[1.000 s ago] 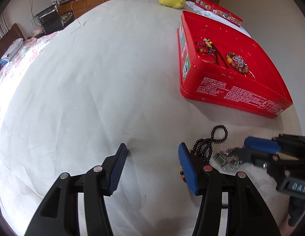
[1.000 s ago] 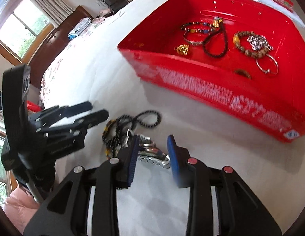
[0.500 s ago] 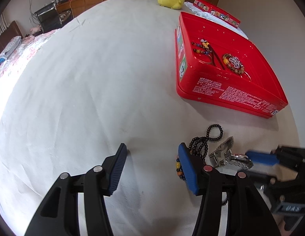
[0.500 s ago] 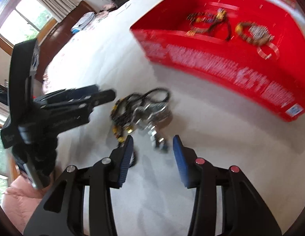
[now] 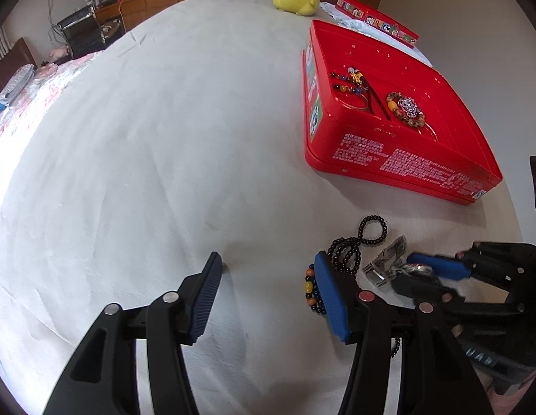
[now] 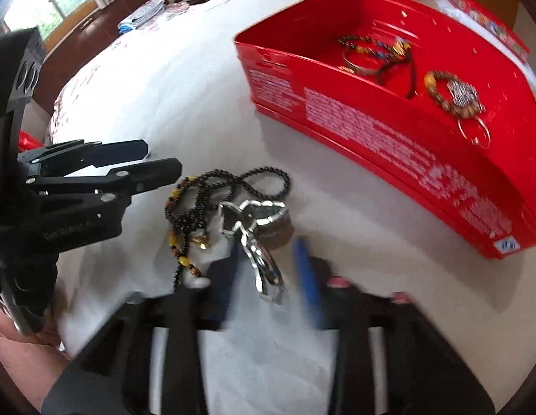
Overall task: Organize jewelry
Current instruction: 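Grasp the silver watch with the right tool while the left tool grasps the black bead necklace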
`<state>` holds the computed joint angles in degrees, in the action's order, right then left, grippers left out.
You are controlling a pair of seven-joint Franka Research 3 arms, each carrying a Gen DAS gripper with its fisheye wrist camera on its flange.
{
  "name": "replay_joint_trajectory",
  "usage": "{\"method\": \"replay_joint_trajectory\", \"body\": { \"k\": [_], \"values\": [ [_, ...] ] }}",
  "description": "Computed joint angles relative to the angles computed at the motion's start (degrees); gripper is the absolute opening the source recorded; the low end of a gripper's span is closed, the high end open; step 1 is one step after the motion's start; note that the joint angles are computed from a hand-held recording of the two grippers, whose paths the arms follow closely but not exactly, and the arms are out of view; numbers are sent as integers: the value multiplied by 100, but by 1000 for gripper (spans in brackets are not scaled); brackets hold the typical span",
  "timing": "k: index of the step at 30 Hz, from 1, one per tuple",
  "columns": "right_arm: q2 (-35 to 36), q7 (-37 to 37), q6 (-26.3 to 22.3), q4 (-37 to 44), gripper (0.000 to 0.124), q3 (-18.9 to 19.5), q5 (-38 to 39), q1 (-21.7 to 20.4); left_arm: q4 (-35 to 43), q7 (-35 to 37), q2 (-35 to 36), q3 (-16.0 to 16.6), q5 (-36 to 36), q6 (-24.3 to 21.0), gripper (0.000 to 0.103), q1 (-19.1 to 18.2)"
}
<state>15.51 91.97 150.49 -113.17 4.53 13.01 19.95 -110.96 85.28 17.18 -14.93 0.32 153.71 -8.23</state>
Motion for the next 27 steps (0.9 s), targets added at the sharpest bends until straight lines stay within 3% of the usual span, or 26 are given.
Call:
{"method": "replay_joint_trajectory", "body": {
  "k": [2,12,20,27],
  "values": [
    [-99,-224,34,-138,10,107,412,-143,-11,-46,-5,31,93,16,56,-40],
    [-851,-265,432,-1138,9,80,1226,-292,-179,-47,-102,20,275,164,58,-96],
    [-1639,-596,1069,-2242,9,14,2315,-356,-342,47,-201,-22,391,407,61,-144],
    [-1830,116,1509,-2588,9,-8,1838,-351,-324,17,-146,15,567,480,65,-250]
  ]
}}
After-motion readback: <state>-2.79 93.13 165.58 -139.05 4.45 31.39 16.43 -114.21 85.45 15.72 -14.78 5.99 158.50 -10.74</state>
